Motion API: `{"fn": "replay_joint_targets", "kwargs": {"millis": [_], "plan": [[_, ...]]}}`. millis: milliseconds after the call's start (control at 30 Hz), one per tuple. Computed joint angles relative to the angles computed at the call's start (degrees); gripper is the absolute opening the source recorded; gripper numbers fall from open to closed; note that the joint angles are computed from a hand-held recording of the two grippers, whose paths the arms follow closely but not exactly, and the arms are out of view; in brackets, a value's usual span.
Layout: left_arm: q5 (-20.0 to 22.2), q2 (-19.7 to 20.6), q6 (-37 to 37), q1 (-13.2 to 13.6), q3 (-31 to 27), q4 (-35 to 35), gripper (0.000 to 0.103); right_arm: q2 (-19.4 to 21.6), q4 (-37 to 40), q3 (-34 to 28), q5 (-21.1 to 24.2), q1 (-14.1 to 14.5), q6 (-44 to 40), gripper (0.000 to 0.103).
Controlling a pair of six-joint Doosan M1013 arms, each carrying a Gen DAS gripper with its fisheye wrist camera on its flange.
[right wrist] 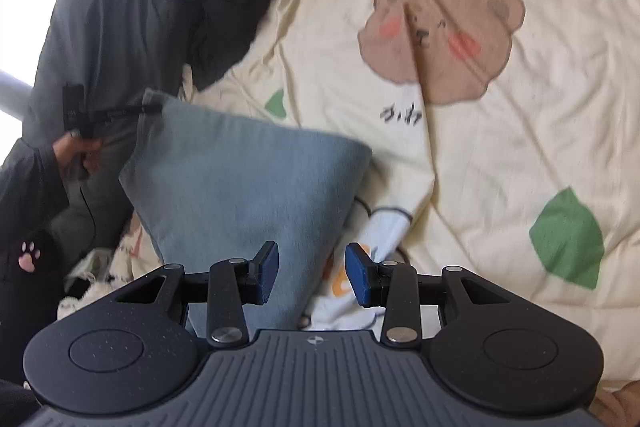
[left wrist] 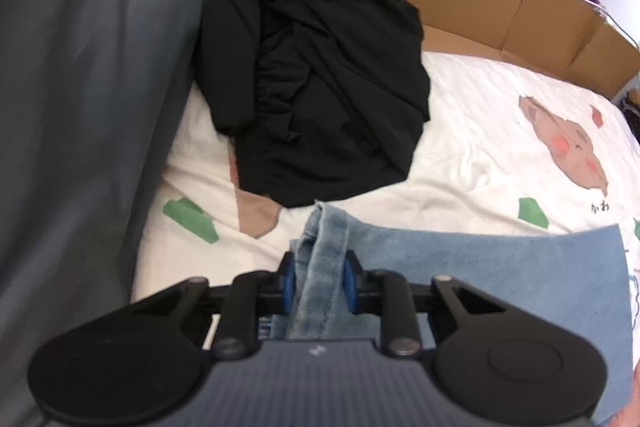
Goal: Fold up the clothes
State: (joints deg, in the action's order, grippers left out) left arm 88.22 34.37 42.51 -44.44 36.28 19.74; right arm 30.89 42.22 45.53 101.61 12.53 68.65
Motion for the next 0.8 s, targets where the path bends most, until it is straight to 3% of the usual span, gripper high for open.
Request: {"fn": "replay_joint_targets", "kwargs": {"millis": [200,233,400,600,700,800], "plan": [[-0.2,-0.2,-0.5,0.0,0.8,2.1,0.024,-0.4,-0.1,1.2,-0.6,0.2,1.2,0.044],[0.0,-0.3,-1.2,0.1,1.0,2.7,0.011,-0.3,0.0,1.3,-0.7,0.3,1.6,0.044],[1.2,0.0,-2.7,0.5,1.0,2.3,0.012,-0.3,1.2,3.1,-2.0,0.8,4.4,0.044],[5.9,1.3,-5.5,-0.3,-1.8,4.9,0.031,0.2,3.4,5.6,-2.8,2.0,6.9,0.044],[5.9,-0.2,-8.7,-0.8,-0.1,5.6,0.034,0.3,3.7,6.6,-3.1,2.6,6.8,0.045],[4.7,-2.0,-13.6,-1.4,2.2,5.2,0.045,0.2,3.7,8.0,-3.4,2.7,7.2,0.047]]}}
